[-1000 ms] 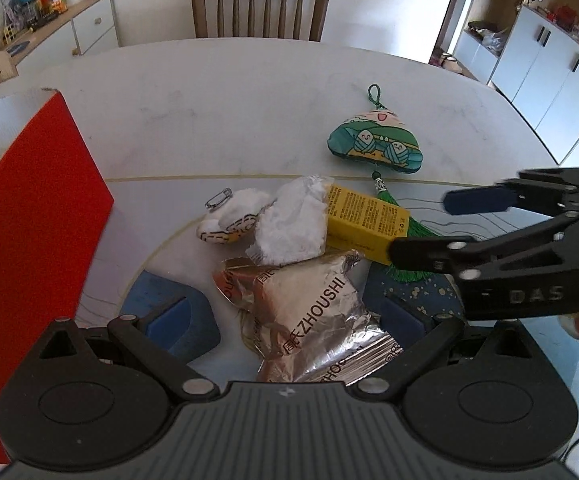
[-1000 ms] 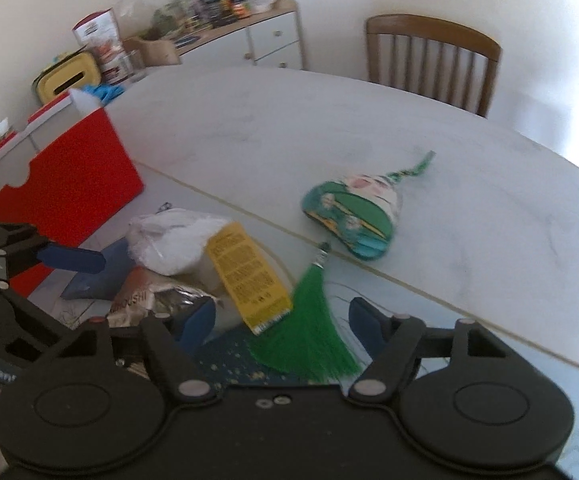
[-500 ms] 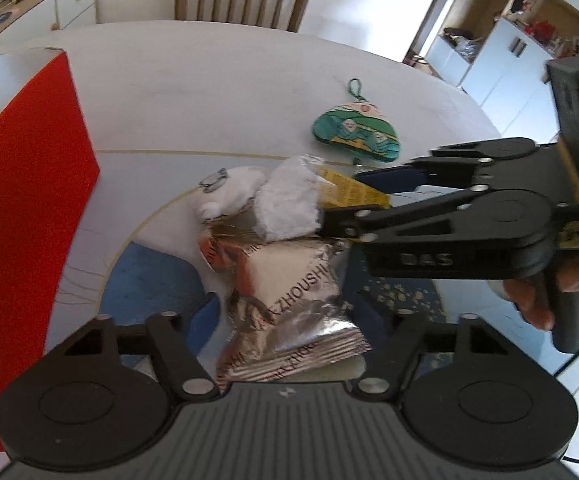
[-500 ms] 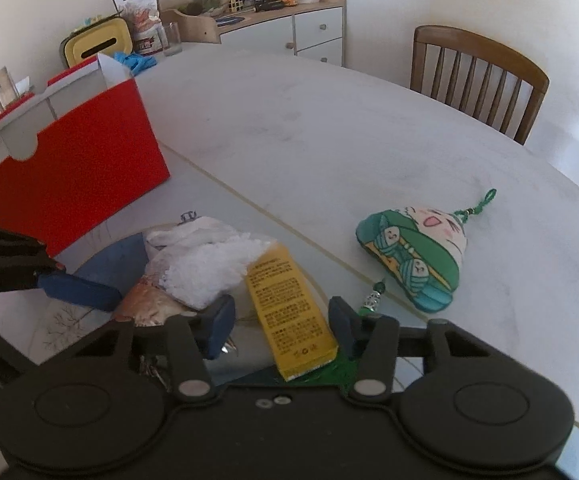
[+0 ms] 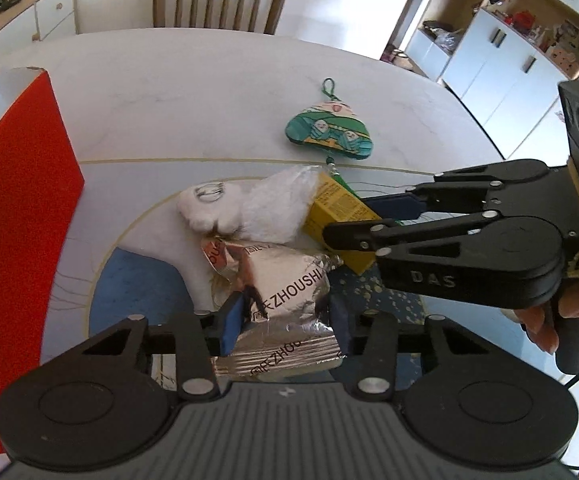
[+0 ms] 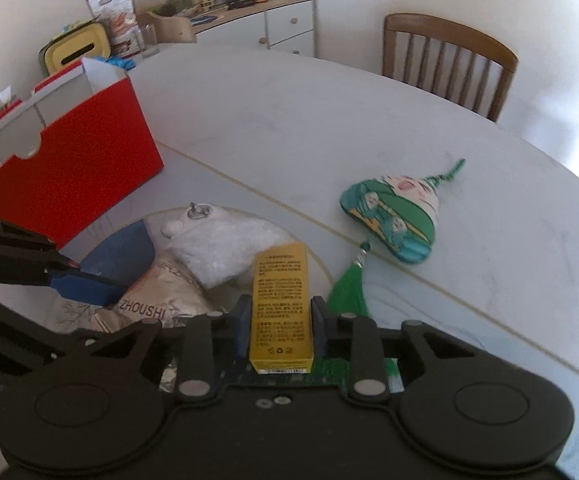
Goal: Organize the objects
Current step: 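Grasp the silver snack bag with the left gripper while the right grasps the yellow box, then carry the snack bag and yellow box into the cardboard box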
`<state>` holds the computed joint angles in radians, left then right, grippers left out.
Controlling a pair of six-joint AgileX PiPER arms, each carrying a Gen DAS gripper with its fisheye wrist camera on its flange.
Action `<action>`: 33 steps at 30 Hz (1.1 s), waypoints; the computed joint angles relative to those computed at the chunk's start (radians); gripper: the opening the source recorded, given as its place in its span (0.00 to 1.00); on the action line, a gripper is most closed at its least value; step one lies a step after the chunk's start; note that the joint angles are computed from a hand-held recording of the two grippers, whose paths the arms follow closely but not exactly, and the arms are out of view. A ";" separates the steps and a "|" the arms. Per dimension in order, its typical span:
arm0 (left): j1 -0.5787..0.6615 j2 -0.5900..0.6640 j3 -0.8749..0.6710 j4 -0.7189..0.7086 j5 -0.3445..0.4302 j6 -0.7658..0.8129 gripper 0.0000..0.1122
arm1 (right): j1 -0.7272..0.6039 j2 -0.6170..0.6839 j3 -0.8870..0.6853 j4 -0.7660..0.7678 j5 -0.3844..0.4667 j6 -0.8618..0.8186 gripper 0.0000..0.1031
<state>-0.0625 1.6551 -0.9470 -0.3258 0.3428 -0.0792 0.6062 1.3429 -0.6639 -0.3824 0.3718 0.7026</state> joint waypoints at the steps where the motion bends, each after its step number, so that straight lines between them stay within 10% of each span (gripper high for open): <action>1: -0.001 -0.006 0.005 -0.003 0.000 0.006 0.38 | 0.014 -0.018 0.010 -0.024 0.013 0.046 0.28; 17: 0.040 -0.155 0.102 -0.297 0.050 0.305 0.35 | 0.420 -0.311 0.128 -0.367 0.414 0.860 0.28; 33: 0.200 -0.402 0.188 -0.366 0.162 0.468 0.35 | 0.796 -0.154 -0.128 -0.413 0.746 1.152 0.28</action>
<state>0.1373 1.2531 -0.7588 -0.6917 0.5044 0.3887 1.4018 1.1890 -0.7920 -0.7957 1.1175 1.8541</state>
